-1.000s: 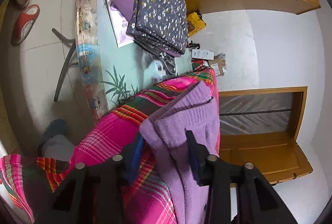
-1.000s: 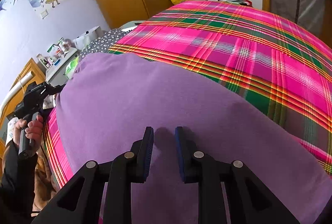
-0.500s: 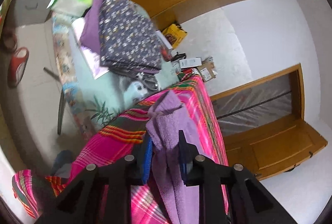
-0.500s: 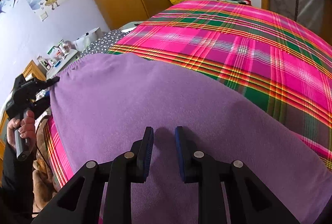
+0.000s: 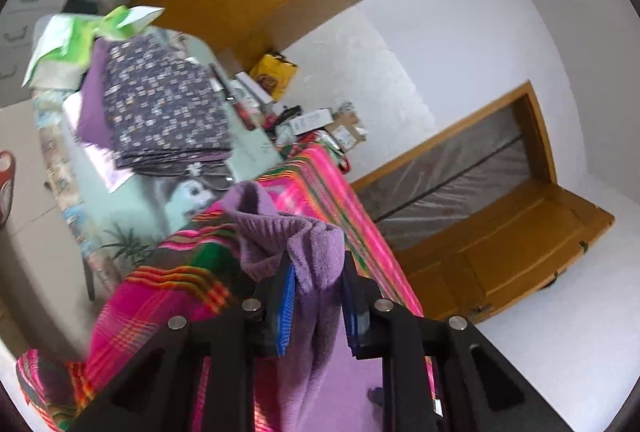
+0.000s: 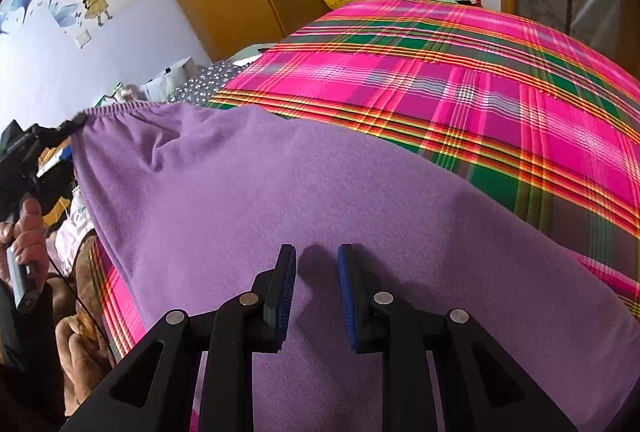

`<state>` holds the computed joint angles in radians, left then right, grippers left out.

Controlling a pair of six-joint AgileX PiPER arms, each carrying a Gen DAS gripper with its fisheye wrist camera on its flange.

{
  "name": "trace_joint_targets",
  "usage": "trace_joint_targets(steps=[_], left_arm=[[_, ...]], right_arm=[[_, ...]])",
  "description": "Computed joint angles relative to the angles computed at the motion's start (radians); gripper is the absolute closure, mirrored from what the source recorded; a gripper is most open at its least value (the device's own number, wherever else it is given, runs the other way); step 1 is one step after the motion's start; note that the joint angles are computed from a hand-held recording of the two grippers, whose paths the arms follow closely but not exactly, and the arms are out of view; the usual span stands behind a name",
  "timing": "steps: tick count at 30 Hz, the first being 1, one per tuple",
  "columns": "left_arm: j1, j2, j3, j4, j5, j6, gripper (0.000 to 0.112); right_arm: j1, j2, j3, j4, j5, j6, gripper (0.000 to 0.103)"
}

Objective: Fold clothes
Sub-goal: 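Lift the ribbed sleeve cuff with the left gripper and carry it across the garment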

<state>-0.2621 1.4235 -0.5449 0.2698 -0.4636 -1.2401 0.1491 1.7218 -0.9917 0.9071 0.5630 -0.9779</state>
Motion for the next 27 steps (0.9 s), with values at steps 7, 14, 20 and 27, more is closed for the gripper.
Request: trace_joint_targets(steps=[7, 14, 20, 27], left_arm=[[-0.078, -0.009, -0.080, -0.018, 0.050, 0.061, 0.091], [-0.148, 0.016, -0.158, 0.002, 0.077, 0.076, 0.091], [-0.201, 0.039, -0.221, 0.040, 0.103, 0.071, 0.091], [-0.276, 0.084, -0.304, 0.076, 0.141, 0.080, 0.091]], right_arm=[[-0.006, 0.004, 0.001, 0.016, 0.015, 0.002, 0.081], [-0.047, -0.009, 0.026, 0.117, 0.053, -0.073, 0.081], [-0.077, -0.027, 0.049, 0.176, 0.085, -0.119, 0.081], [-0.080, -0.035, 0.064, 0.158, 0.106, -0.123, 0.081]])
